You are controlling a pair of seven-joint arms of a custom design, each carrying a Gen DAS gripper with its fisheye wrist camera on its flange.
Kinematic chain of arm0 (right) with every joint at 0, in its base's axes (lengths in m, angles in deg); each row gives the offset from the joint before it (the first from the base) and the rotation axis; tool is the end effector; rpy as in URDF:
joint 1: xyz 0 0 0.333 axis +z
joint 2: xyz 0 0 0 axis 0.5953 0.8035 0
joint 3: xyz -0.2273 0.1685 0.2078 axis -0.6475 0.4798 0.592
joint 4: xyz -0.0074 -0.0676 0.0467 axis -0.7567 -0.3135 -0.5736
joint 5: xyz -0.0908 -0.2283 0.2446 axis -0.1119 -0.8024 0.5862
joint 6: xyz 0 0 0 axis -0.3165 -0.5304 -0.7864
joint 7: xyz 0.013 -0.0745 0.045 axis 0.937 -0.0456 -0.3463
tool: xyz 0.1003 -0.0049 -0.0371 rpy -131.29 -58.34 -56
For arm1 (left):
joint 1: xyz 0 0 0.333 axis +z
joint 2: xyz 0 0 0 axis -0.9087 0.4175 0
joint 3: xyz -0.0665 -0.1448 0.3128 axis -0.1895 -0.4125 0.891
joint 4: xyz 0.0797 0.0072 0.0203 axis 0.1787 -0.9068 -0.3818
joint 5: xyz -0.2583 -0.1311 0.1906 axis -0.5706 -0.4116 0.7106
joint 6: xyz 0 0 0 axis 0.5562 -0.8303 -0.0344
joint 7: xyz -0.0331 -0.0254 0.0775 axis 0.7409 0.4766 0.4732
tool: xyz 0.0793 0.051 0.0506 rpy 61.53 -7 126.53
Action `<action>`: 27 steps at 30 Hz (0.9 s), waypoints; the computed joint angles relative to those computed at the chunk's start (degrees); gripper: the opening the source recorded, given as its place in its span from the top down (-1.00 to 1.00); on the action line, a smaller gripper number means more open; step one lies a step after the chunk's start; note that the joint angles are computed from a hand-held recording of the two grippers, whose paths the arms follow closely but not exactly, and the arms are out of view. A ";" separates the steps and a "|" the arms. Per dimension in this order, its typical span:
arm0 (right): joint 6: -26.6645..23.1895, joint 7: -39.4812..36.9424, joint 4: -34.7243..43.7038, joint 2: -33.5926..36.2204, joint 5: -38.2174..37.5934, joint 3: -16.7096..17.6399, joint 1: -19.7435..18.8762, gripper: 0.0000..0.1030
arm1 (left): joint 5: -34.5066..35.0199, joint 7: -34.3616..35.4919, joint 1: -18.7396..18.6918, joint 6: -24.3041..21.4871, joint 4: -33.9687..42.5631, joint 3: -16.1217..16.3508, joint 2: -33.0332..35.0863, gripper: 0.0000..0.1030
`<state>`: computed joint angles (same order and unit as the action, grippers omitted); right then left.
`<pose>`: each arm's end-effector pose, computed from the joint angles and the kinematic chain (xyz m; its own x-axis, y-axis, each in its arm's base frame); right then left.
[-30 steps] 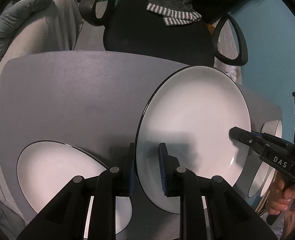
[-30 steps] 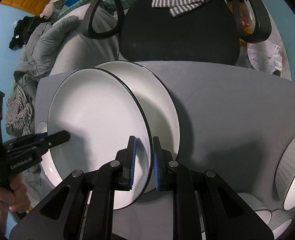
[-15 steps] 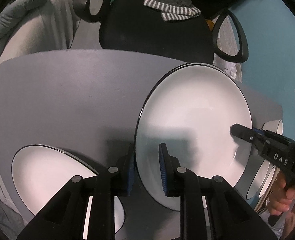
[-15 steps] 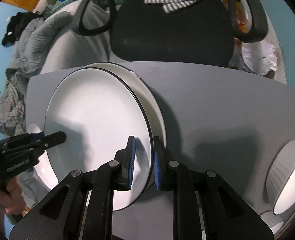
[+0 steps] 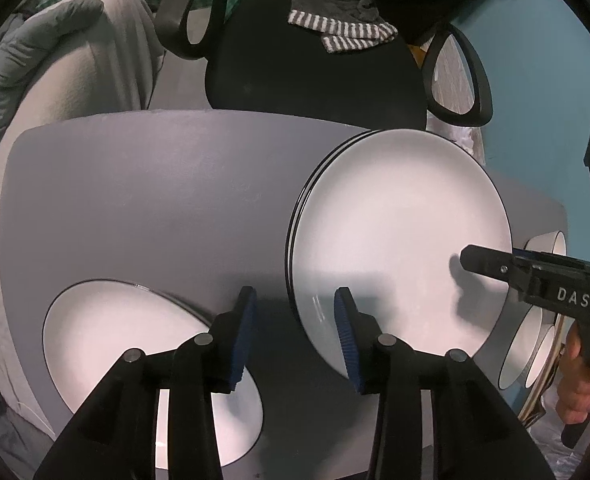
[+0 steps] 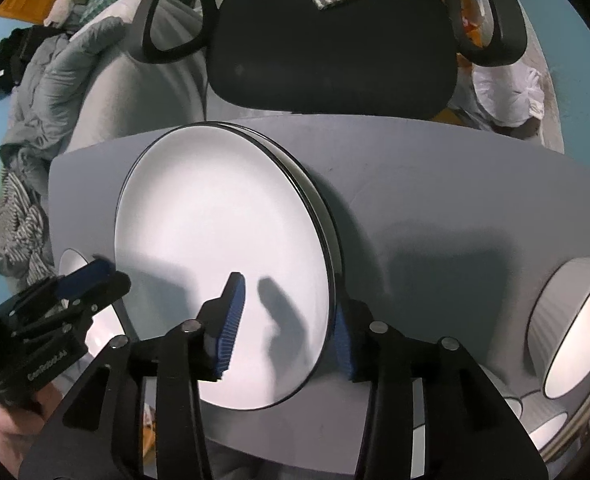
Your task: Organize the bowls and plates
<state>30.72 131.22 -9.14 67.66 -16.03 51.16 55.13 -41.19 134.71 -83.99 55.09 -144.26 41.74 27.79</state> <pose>0.5269 0.2555 0.4973 0.1575 -0.9571 -0.2433 -0.9675 -0.1989 0.1561 0.4286 -0.2969 0.4887 0.2004 -0.9564 0.2126 -0.9791 -0.2032 0.0091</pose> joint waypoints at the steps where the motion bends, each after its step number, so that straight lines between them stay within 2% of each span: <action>1: -0.40 0.33 0.41 0.13 -0.57 0.01 0.20 0.21 | -0.04 -0.11 -0.06 0.05 -0.23 -0.05 -0.34 0.22; 11: -2.57 1.02 2.19 0.38 -5.35 0.27 1.95 0.09 | -2.61 -2.00 -0.95 1.77 -4.87 -0.55 -5.75 0.10; 13: -3.54 1.68 2.73 0.49 -9.22 0.21 3.12 0.01 | -3.13 -2.56 -1.23 2.03 -6.23 -0.67 -6.96 0.10; 19: -1.44 1.64 -0.43 -1.59 -11.83 0.35 3.95 0.01 | -3.09 -5.37 -1.77 2.06 -8.80 -1.00 -10.38 0.08; 22: 0.26 2.53 -2.99 -3.79 -14.05 0.57 4.69 0.01 | -2.37 -7.92 -1.75 2.67 -10.87 -1.25 -13.26 -0.07; 27: 1.95 3.76 -5.91 -7.47 -15.77 1.22 5.41 -0.14 | -2.14 -10.48 -1.97 1.66 -13.15 -1.27 -17.41 -0.09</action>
<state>32.66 134.98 -15.06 60.18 -31.80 52.38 60.53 -43.33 124.23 -85.96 56.75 -157.41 40.47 10.38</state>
